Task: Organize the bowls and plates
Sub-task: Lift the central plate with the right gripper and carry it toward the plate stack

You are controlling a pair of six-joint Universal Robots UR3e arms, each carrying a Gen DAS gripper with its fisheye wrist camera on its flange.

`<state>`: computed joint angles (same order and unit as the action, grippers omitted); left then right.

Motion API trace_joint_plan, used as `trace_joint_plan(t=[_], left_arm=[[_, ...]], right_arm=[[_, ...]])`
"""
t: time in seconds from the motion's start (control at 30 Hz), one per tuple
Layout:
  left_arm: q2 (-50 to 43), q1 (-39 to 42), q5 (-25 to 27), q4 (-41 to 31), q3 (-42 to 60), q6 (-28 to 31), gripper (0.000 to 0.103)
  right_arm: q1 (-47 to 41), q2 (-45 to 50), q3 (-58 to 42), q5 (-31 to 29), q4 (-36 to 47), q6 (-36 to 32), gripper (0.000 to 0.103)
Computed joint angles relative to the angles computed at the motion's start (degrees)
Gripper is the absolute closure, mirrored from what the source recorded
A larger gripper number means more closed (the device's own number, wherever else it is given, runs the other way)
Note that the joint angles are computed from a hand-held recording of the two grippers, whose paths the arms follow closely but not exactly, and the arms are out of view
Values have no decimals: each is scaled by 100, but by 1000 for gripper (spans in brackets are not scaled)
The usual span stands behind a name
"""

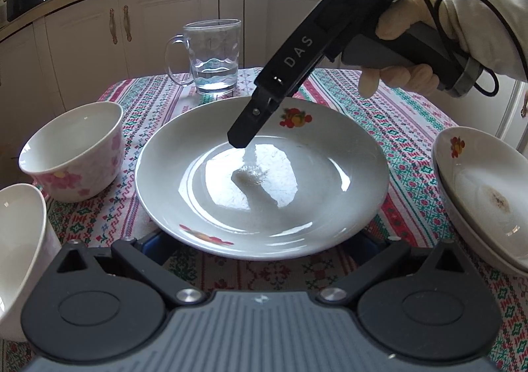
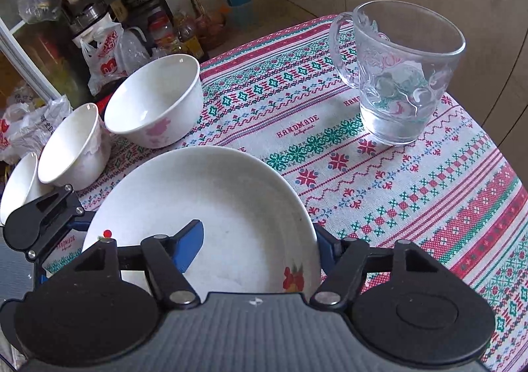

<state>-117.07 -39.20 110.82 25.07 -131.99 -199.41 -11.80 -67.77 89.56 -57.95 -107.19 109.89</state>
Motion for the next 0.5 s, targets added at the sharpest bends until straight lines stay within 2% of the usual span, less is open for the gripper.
trace_joint_plan(t=[0.27,0.5], left_arm=[[121,-146,297,-260,56,166,1],[560,-124,102,-503,-193,339,1]], right_arm=[[-44,-156,165,-26,26,89,28],[-316,-677,508,133,373,-46,28]])
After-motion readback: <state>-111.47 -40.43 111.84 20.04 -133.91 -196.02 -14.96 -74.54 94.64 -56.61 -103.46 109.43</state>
